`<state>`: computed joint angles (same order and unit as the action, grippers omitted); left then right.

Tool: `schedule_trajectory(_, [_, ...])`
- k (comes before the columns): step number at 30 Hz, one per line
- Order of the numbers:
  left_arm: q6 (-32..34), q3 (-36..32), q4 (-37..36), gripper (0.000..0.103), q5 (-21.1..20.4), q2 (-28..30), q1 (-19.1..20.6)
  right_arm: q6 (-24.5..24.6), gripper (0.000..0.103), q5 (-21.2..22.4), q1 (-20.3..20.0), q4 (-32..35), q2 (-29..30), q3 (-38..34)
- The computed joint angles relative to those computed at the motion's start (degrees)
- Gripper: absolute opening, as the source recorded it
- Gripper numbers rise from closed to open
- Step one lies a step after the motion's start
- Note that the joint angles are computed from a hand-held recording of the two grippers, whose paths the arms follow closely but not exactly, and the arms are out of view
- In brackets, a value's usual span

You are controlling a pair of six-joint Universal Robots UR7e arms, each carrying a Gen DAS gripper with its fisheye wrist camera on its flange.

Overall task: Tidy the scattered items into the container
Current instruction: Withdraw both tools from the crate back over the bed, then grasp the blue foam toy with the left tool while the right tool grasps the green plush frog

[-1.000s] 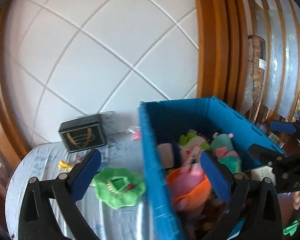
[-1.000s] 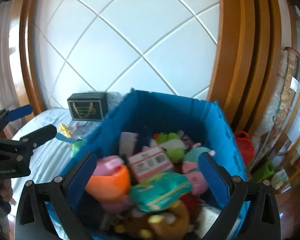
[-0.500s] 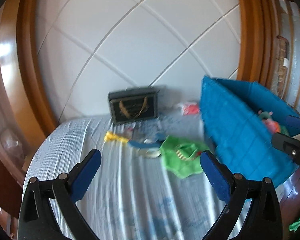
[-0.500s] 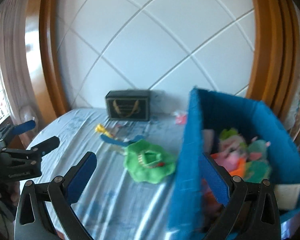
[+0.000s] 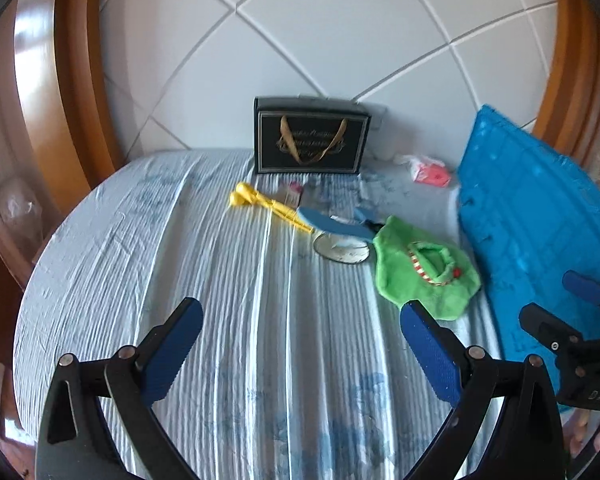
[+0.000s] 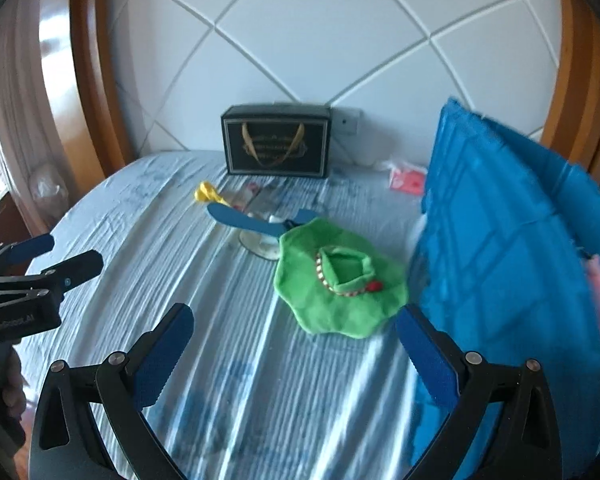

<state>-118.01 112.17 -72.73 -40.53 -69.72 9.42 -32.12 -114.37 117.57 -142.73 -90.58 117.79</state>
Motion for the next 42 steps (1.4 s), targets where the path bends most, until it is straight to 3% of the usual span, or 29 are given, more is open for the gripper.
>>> schedule_trajectory(3, [2.09,1.40,-2.94,0.095,0.61,0.19,2.33,0.58,0.103,0.85,-2.83,-1.02,3.32,-0.20])
schedule_trajectory(10, [13.39,4.44,-14.90,0.090,1.87,-0.43,9.48,2.23,0.103,-1.76,-6.39,-3.16,9.88,-0.66])
schedule_trajectory(23, [52.41,-0.29,-42.43,0.090,8.43,4.48,24.17,9.64,0.103,-6.17,-8.35,-4.83,19.49,-6.40])
schedule_trajectory(27, [69.65,-2.33,-53.64,0.090,6.29,8.24,29.08,9.94,0.103,-6.30,-8.93,-5.17,22.94,-8.93])
schedule_trajectory(30, [77.44,-2.89,-57.22,0.090,4.06,10.29,31.56,10.16,0.103,-7.02,-9.57,-4.15,25.68,-10.83])
schedule_trajectory(33, [81.89,-3.81,-58.12,0.093,2.44,12.72,34.06,10.79,0.103,-7.55,-10.30,-3.18,27.95,-12.24])
schedule_trajectory(35, [84.85,-2.87,-62.96,0.094,0.95,12.77,34.69,10.56,0.103,-8.05,-10.61,-2.71,29.27,-13.05])
schedule_trajectory(39, [86.42,-1.19,-67.48,0.095,-1.12,12.13,35.22,9.31,0.103,-9.21,-10.94,-4.04,32.04,-14.28])
schedule_trajectory(42, [85.51,0.71,-69.19,0.095,-3.15,11.09,35.06,6.02,0.103,-11.22,-10.91,-8.85,33.93,-13.61])
